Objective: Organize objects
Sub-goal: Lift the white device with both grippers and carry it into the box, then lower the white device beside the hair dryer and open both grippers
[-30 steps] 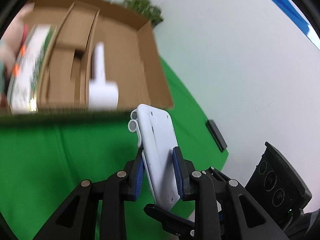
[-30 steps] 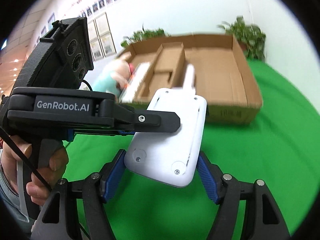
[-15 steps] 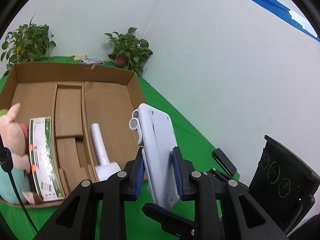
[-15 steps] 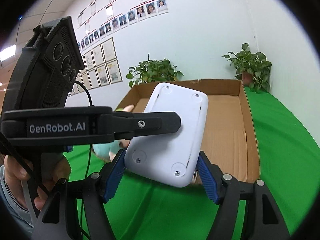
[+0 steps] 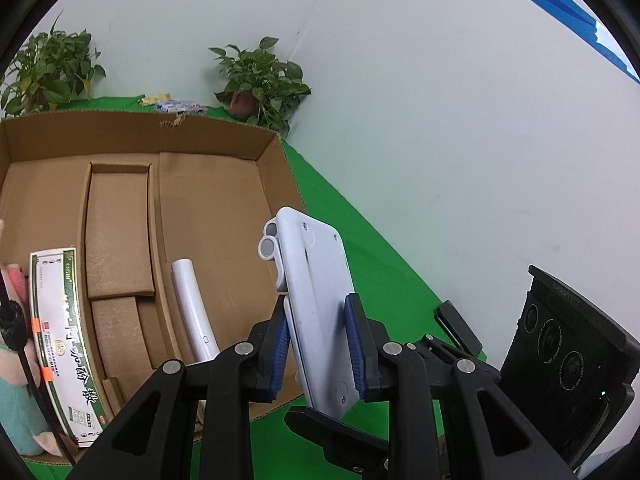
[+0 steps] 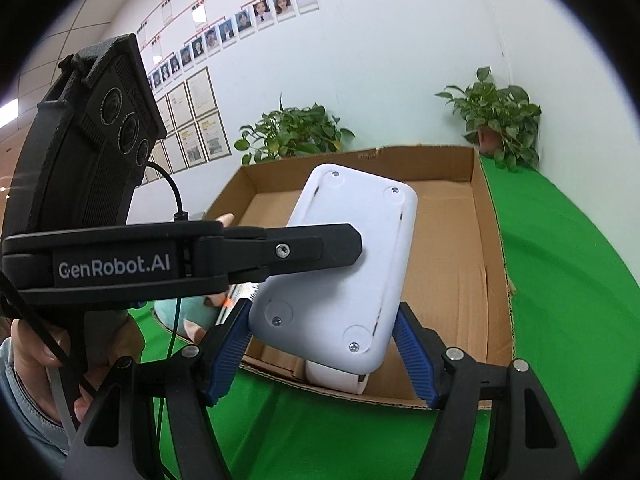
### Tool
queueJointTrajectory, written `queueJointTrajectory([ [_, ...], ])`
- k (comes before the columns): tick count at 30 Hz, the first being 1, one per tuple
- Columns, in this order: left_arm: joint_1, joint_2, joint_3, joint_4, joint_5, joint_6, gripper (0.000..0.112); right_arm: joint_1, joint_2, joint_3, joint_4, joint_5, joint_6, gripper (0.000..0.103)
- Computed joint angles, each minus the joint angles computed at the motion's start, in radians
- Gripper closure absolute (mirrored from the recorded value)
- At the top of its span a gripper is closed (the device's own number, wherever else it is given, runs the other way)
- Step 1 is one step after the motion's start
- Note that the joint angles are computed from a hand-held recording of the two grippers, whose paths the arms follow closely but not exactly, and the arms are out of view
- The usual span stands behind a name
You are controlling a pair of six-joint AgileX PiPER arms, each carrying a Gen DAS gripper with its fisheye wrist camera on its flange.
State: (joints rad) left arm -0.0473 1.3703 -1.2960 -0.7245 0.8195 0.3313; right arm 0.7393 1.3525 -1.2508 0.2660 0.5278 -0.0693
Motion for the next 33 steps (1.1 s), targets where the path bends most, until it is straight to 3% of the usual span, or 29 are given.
queueJointTrajectory([
  [10, 0.022, 0.159, 0.015, -0.055, -0.035, 0.078, 0.089, -0.111, 0.132, -0.034, 0.235, 0.081, -0.228, 0.034],
  [23, 0.032, 0.337, 0.008, -0.167, -0.052, 0.16, 0.089, -0.146, 0.238, -0.07, 0.218, 0.158, -0.223, 0.034],
  [33, -0.003, 0.38, -0.036, -0.097, -0.048, 0.118, 0.085, -0.176, 0.29, -0.147, 0.173, 0.258, -0.212, 0.034],
])
